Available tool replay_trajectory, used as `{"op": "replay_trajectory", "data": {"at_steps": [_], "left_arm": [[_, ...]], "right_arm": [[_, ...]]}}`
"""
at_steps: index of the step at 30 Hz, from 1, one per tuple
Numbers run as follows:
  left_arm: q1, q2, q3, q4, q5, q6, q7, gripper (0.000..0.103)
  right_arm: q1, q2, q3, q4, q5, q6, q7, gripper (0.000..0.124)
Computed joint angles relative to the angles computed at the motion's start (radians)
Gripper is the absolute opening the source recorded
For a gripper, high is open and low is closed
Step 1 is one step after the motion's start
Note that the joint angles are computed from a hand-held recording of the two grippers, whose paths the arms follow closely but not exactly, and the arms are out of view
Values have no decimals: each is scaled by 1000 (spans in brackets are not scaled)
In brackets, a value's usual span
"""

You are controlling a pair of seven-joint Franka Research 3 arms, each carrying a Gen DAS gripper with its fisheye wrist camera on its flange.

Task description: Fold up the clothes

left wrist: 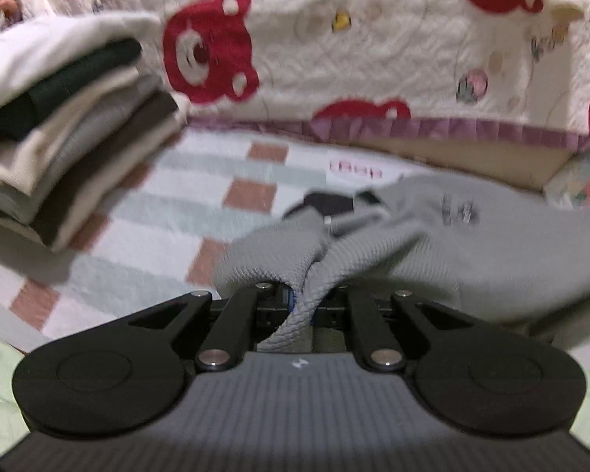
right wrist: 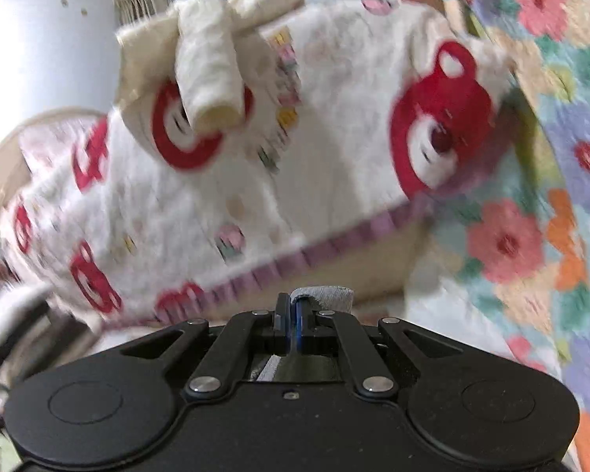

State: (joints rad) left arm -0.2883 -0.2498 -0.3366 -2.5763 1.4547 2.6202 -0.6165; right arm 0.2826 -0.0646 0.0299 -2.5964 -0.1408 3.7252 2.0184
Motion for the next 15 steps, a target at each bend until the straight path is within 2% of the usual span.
{"op": "replay_trajectory", "data": {"at_steps": [5,8,10,11,12,14,15], "left_arm": [[2,-44,-4,-26,-12,-45,59,6],[29,-54,20,-16,12,-24,108,6],[66,-57,43,7,83,3,77,6],[82,-44,54,26,101,9,60,6],[112,-27,52,48,102,15,56,6],[112,76,86,123,-62,-18,202,6],[117,132,100,154,-149,-7,264,6]], "right_arm": [[-18,80,-1,-15,-70,9,80,5],[-33,134,26,66,-85,-48,34,5],[-49,186,43,156,-115,-39,3,5],[-52,217,55,200,-93,-32,-39,5],[-20,259,47,243,-1,-13,-122,5],[36,349,33,343,164,19,-270,11],[66,393,22,395,249,-14,-326,29]]}}
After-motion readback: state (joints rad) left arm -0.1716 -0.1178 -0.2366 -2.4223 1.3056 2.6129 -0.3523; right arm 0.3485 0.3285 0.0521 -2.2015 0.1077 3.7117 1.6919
